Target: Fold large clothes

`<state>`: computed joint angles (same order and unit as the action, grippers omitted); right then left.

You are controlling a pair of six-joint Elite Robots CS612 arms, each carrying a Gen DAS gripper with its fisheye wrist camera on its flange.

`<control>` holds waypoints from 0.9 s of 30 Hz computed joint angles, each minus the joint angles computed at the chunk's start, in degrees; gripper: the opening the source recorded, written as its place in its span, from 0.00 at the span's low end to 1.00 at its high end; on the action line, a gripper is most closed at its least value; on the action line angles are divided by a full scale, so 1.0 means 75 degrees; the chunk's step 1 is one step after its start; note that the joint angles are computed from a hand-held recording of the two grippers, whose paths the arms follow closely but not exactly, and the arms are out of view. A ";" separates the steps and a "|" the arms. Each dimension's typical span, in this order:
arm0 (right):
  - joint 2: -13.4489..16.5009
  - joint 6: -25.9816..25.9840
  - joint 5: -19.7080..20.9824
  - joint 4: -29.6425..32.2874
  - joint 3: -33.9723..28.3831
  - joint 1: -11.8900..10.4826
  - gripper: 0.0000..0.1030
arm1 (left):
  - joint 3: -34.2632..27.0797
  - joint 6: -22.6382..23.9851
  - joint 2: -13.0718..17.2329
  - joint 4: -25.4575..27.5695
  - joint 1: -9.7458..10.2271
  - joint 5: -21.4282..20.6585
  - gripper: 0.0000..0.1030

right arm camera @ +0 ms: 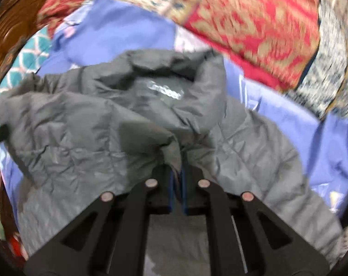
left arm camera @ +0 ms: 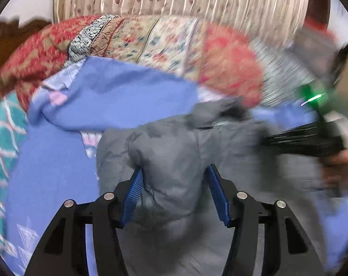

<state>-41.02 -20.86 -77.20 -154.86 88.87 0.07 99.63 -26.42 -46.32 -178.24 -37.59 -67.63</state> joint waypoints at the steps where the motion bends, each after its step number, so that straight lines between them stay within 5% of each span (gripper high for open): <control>1: 0.0088 0.0062 -0.0095 -0.0028 -0.0027 -0.0014 0.05 | -0.0370 -0.0033 0.0257 0.0662 0.0021 0.0535 0.74; 4: 0.0404 0.0546 0.0140 0.0164 -0.0221 -0.0177 0.05 | -0.1206 -0.0432 0.0816 0.2047 0.0382 0.0562 0.75; 6: 0.0498 0.0728 0.0553 0.0106 -0.0210 -0.0292 0.07 | -0.1401 -0.0356 0.1039 0.1944 0.0547 0.0380 0.75; 12: 0.0381 0.0933 0.1580 -0.0674 0.0287 -0.0636 0.26 | -0.1712 0.0621 0.1284 0.1808 0.0333 0.1322 0.76; 14: 0.0235 0.0870 0.1726 -0.0838 0.0566 -0.0742 0.45 | -0.1333 0.1003 0.1041 0.0904 0.0298 0.1141 0.76; 16: 0.0053 0.0886 0.2080 -0.0956 0.0888 -0.0876 0.45 | -0.0916 0.1256 0.0784 -0.0053 0.0337 0.0706 0.76; 18: -0.0176 0.1490 0.2361 -0.1976 0.1449 -0.1041 0.45 | -0.0325 0.1237 0.0424 -0.1037 0.0385 0.0314 0.76; 22: -0.0502 0.1828 0.2280 -0.4169 0.2413 -0.1101 0.45 | 0.0564 0.0297 -0.0078 -0.2315 0.0522 -0.0202 0.76; 25: -0.0500 0.1523 0.2791 -0.3836 0.2499 -0.1089 0.45 | 0.0698 -0.0046 -0.0047 -0.2376 0.0560 -0.0533 0.76; 27: -0.0343 0.1550 0.2834 -0.2981 0.2301 -0.1001 0.45 | 0.0518 -0.0147 0.0097 -0.1543 0.0521 -0.0627 0.76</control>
